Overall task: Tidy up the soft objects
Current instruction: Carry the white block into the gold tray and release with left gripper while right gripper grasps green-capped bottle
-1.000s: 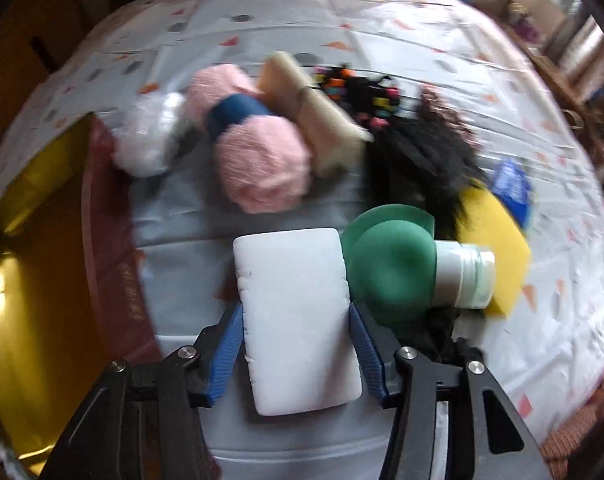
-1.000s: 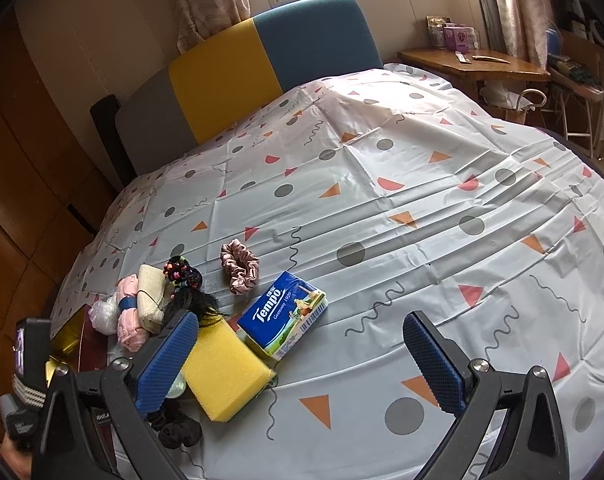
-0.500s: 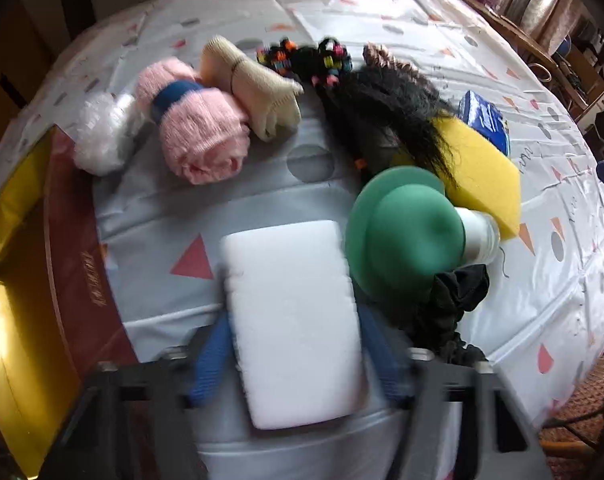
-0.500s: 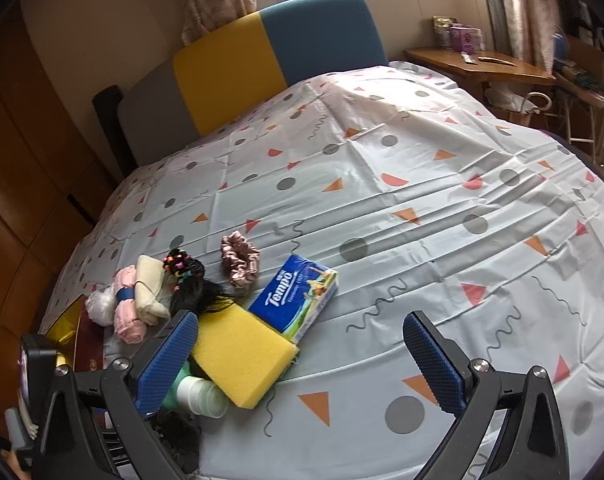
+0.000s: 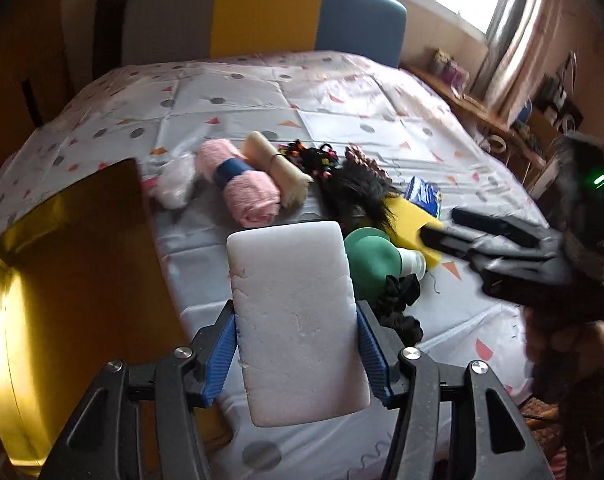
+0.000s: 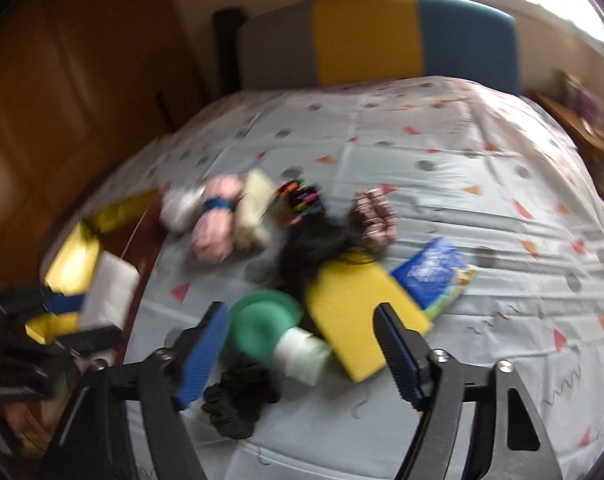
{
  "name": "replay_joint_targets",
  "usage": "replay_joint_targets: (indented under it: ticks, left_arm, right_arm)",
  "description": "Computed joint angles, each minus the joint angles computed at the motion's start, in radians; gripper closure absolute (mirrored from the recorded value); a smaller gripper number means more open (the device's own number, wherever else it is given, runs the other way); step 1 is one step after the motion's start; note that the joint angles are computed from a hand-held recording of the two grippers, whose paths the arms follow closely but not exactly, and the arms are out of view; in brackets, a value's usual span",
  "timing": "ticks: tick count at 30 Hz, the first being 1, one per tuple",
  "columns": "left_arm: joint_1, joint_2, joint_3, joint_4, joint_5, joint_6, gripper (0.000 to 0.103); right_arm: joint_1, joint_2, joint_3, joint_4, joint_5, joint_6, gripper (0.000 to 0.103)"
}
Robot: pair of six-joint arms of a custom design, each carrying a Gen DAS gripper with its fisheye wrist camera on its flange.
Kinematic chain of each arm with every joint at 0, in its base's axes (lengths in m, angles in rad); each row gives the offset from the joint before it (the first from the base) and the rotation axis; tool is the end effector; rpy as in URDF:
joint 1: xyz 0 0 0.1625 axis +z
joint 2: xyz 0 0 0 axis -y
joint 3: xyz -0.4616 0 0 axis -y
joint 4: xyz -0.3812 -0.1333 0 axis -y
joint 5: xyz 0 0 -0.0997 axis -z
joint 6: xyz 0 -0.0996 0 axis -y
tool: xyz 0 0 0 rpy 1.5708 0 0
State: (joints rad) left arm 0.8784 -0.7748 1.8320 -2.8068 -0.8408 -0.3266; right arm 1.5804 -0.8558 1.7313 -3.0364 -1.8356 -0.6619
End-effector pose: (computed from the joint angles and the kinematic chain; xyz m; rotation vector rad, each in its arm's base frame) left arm -0.2475 -0.6112 0.0981 0.3716 2.4815 -0.6636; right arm 0.1138 -0.6821 0.1939 0.7672 -2.5222 0.6460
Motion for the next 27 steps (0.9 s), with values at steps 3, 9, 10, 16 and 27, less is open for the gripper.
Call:
replay_joint_targets:
  ticks: [3,9,10,16,27]
  left_arm:
    - [0.000,-0.049,0.066,-0.055,0.000,-0.019,0.046]
    - [0.021,-0.120,0.151,-0.135,0.010,-0.061,0.046]
    - [0.025,-0.133,0.166,-0.144,0.011,-0.073,0.046]
    - [0.055,-0.207,0.250,-0.201,0.046,-0.148,0.045]
    - [0.078,-0.260,0.282,-0.205,0.226,-0.169,0.045]
  right_arm:
    - [0.026,0.035,-0.020,0.031,-0.070,-0.063,0.030]
    - [0.080,0.146,-0.104,0.156,-0.320,-0.180,0.030]
    - [0.087,0.162,-0.112,0.148,-0.347,-0.195,0.030]
    - [0.093,0.209,-0.175,0.199,-0.360,-0.119,0.035]
    - [0.085,0.219,-0.193,0.193,-0.349,-0.055,0.038]
